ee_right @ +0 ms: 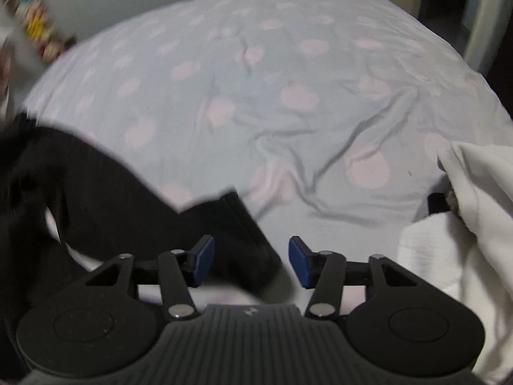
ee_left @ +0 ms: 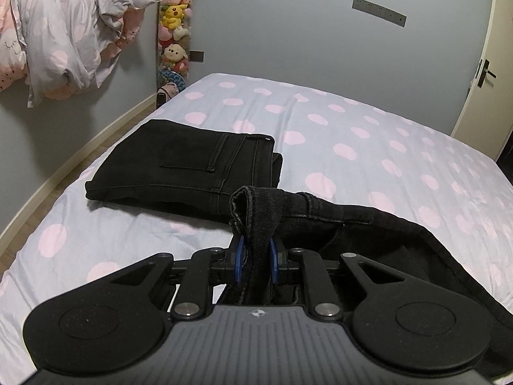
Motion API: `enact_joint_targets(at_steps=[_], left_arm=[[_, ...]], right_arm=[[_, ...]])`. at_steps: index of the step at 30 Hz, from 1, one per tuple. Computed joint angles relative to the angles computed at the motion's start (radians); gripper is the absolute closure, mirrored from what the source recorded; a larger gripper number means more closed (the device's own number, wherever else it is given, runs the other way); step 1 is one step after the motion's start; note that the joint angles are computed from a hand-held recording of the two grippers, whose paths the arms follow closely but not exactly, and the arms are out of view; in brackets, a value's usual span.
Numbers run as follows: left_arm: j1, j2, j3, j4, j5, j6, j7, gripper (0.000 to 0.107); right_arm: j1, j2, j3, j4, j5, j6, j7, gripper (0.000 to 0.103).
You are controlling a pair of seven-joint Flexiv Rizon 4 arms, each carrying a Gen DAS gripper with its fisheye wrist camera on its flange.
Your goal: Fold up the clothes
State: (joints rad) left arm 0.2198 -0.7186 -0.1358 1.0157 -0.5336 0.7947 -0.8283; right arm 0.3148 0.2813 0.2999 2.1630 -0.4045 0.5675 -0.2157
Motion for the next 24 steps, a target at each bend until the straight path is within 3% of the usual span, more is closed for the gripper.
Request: enact_joint_targets(at_steps=[3, 5, 8, 9, 12, 18, 22, 24], left_arm=[[-0.002, 0.008, 0.006, 0.002, 0.004, -0.004, -0.015, 0.087], [-0.002, 0.014, 0.007, 0.010, 0.003, -0.001, -0.021, 0.087], [-0.002, 0.026, 0.010, 0.025, 0.005, 0.006, -0.027, 0.087], [-0.002, 0.030, 0.011, 0.028, 0.006, 0.010, -0.029, 0.087], [-0.002, 0.036, 0.013, 0.031, 0.007, 0.021, -0.031, 0.088], [0.003, 0.026, 0.031, -0.039, 0.034, -0.034, -0.058, 0.090], [0.002, -0.026, 0.063, -0.166, 0.084, -0.132, -0.139, 0.091], [-0.005, -0.058, 0.070, -0.212, 0.112, -0.146, -0.165, 0.091]], right_arm=[[0.028, -0.042, 0.010, -0.010, -0.001, -0.056, -0.074, 0.041], [0.039, -0.069, 0.003, -0.001, 0.000, -0.033, -0.101, 0.041], [0.036, -0.101, 0.002, 0.007, -0.049, -0.007, -0.039, 0.059], [0.035, -0.111, 0.001, 0.007, -0.068, -0.008, -0.013, 0.075], [0.033, -0.099, 0.011, 0.015, -0.153, -0.039, 0.085, 0.078], [0.016, -0.044, 0.039, -0.070, -0.397, -0.233, 0.282, 0.087], [-0.010, -0.021, 0.031, -0.160, -0.465, -0.382, 0.282, 0.087], [-0.027, -0.028, 0.008, -0.189, -0.451, -0.405, 0.259, 0.088]])
